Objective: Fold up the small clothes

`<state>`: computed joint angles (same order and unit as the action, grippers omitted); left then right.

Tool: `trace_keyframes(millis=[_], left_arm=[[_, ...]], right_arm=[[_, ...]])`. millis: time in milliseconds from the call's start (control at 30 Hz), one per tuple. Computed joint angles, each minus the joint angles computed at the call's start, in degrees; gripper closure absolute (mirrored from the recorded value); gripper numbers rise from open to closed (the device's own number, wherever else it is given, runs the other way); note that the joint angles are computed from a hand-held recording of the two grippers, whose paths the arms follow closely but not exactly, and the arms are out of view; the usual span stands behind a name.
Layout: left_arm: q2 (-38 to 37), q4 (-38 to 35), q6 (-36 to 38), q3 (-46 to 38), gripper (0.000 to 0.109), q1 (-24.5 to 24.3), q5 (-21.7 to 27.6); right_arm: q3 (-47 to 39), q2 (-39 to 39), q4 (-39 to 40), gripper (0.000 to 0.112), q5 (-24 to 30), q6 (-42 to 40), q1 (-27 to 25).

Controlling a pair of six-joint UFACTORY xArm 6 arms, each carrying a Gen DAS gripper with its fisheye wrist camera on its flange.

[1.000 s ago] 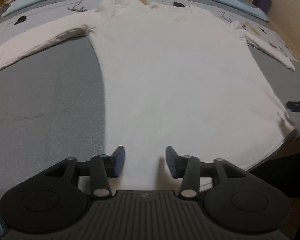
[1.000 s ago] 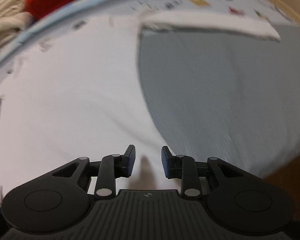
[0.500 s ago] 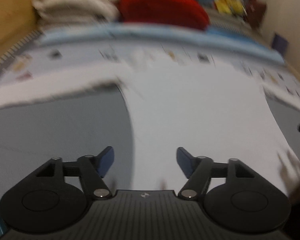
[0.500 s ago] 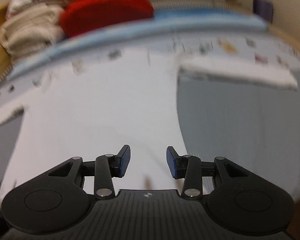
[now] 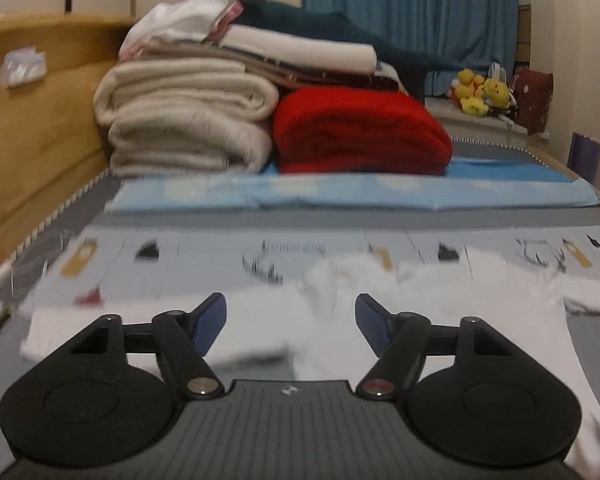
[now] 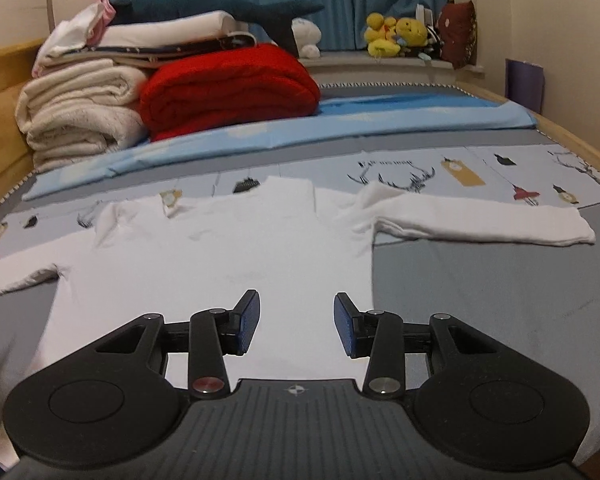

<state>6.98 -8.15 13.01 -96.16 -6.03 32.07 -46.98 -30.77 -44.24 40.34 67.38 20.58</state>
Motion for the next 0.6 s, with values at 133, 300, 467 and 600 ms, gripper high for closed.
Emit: trace_keyframes(millis=[133,300,467,600], left_arm=[[6.76,-1.03,5.16,-8.08,0.033,-0.51,-3.55],[11.30,1.97,4.68,-8.53,0.039,0.45,-1.85],[17.75,1.63,-0.93,-17.21,0.042,1.53,1.07],[20.96,2.71,-3.02,-21.33,0.047,2.67,3.66]], right_arm=[[0.40,0.02,0.60,0.070,2.96,-0.24,0.03],[0.00,0.99,2.29,0.070,3.79,-3.45,-0.97],[-5.22,5.32,1.92,0.070,1.87,-7.05,-1.59],[-13.65,12.14,-0.35,0.070,-0.55,-7.87,-2.07]])
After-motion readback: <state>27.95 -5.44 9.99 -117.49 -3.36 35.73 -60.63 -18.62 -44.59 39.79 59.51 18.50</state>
